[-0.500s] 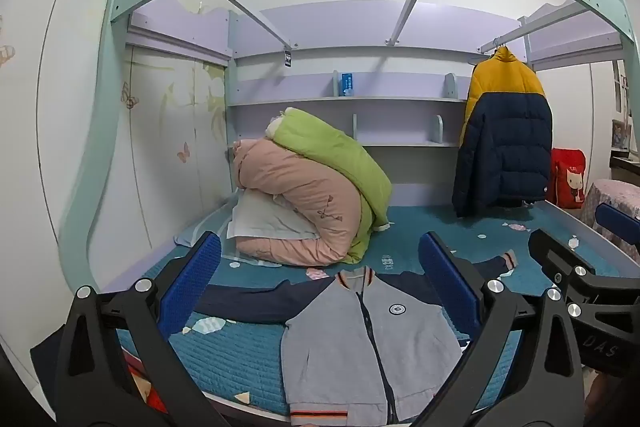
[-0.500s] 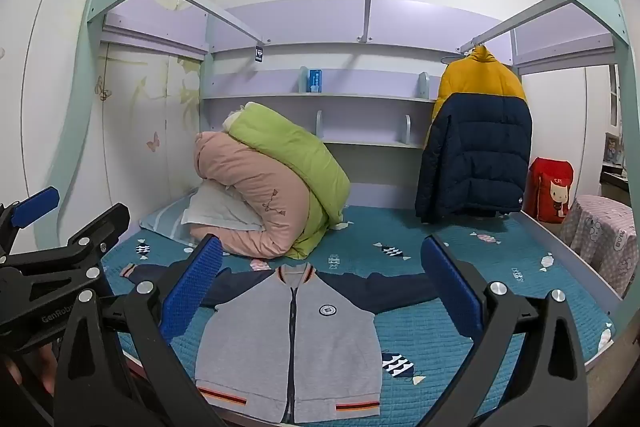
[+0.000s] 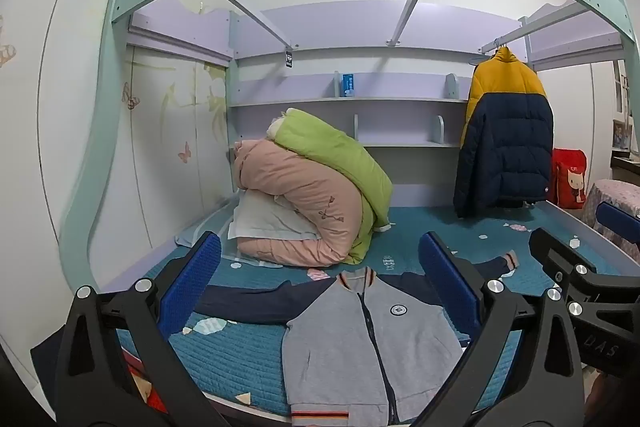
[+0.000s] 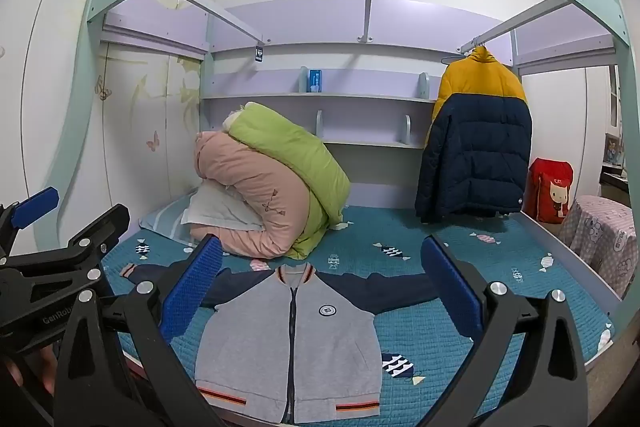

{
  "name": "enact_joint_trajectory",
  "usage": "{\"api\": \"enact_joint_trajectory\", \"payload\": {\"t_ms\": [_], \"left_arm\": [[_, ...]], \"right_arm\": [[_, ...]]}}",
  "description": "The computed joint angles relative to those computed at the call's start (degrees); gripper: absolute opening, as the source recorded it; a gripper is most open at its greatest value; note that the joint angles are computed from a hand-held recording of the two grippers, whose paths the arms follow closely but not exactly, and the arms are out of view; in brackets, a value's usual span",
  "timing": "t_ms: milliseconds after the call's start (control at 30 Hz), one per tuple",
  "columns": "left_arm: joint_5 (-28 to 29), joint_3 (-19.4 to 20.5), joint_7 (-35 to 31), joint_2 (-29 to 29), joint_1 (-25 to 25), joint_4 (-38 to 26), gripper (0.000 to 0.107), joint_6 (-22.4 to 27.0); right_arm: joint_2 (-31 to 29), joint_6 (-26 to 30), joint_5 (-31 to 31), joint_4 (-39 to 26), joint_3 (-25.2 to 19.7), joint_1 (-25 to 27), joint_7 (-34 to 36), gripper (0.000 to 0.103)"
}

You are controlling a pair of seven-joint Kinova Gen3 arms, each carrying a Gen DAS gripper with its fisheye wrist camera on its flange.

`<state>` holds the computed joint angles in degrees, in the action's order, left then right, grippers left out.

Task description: Fold large clothes

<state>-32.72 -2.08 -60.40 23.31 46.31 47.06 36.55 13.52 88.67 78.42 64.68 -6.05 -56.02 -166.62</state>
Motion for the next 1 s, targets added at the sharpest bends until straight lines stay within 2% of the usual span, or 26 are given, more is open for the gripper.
{"api": "enact_joint_trajectory", "payload": {"t_ms": [1000], "left_arm": [[0.0,0.0,0.2,-0.1,0.2,0.6,0.098,-0.1]], "right_arm": [[0.7,0.6,-0.3,-1.0,0.1,-0.4,0.4,0.096]]}}
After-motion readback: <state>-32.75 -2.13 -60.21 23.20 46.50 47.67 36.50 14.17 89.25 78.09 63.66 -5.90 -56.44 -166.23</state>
